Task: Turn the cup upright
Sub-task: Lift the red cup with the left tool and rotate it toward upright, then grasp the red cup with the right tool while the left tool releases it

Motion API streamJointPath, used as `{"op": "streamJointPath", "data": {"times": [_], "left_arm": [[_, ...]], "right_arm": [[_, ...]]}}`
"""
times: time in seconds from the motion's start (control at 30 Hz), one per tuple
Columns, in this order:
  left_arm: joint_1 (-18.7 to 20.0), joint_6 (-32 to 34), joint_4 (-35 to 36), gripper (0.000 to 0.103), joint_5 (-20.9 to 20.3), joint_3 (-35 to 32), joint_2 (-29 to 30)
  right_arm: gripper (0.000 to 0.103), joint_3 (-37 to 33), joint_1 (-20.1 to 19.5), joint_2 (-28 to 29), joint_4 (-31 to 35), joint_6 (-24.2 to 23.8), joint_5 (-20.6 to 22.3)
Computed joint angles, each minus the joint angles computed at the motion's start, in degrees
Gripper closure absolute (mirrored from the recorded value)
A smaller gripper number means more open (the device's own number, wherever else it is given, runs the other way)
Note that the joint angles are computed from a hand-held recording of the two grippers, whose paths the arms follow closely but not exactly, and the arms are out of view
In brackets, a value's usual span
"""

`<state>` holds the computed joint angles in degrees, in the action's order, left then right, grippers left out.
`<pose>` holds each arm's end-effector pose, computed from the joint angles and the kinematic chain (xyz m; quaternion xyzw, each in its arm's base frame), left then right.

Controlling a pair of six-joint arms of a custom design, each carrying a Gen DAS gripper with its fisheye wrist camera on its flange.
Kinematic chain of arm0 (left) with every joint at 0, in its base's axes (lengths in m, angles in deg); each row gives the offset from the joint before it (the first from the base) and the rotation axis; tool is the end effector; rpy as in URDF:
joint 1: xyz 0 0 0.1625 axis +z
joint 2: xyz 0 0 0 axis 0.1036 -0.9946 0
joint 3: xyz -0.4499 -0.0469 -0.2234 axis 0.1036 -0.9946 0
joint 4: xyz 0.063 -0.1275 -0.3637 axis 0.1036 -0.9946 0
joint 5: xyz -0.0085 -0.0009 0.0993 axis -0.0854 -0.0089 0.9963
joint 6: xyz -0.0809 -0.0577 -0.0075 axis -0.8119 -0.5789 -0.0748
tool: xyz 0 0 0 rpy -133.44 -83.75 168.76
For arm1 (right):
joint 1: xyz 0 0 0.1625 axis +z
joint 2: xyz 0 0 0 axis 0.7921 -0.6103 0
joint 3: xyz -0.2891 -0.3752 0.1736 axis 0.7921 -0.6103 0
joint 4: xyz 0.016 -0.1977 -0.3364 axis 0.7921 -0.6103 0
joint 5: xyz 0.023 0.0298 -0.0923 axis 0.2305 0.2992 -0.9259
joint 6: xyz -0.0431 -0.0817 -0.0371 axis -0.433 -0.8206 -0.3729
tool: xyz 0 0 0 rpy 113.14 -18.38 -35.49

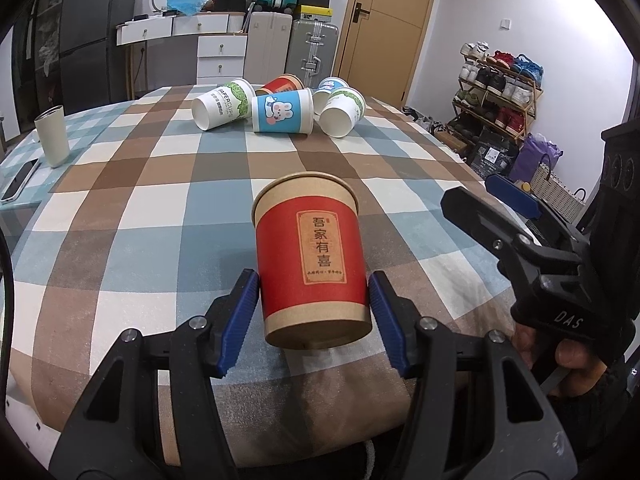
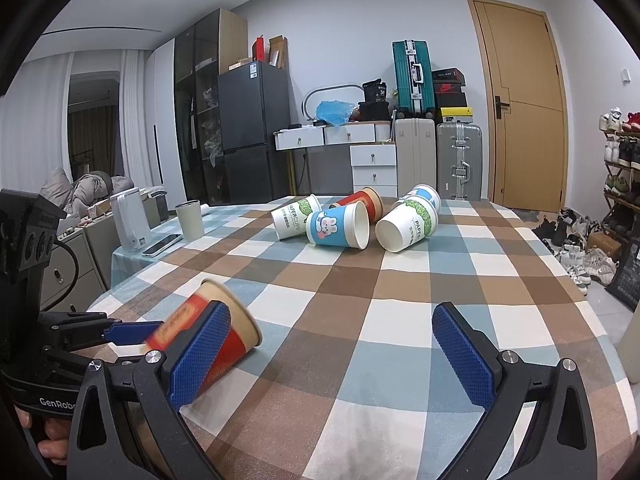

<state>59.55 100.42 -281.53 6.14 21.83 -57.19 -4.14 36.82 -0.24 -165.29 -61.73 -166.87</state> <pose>-0.1291 -0.7448 0.1028 0.1786 0.8777 -0.3688 0.2483 0.1295 -0.7842 0.0445 0.3493 -0.8038 0.4540 0.1606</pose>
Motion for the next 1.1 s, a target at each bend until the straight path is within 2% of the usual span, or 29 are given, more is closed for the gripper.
{"op": "streamJointPath", "data": {"times": [0.07, 0.13, 0.47, 0.53, 0.77, 1.1], "left_arm": [[-0.02, 0.17, -0.26, 0.038, 0.48, -0.04, 0.04], [0.11, 0.78, -1.61, 0.023, 0.32, 0.29, -0.12], [1.06, 2.84, -5.79, 0.009, -1.01, 1.82, -2.12], [1.19, 3.73, -7.5, 0.001, -1.14, 2.08, -2.42], [1.9, 7.55, -11.31, 0.001, -0.52, 2.31, -3.17], [3.74, 8.98, -11.15, 0.001, -0.03, 0.86, -3.12]], "right_arm": [[0.0, 0.0, 0.0, -0.01, 0.03, 0.04, 0.03], [0.0, 0.0, 0.04, -0.01, 0.01, 0.14, -0.04], [0.0, 0.0, 0.5, -0.72, 5.58, 3.06, -0.7], [0.0, 0.08, 0.73, -1.01, 6.81, 3.95, -0.76], [0.0, -2.19, 2.1, -1.27, 13.88, 8.45, -5.9], [0.0, -4.82, 3.27, -0.98, 22.44, 12.08, -9.25]]}}
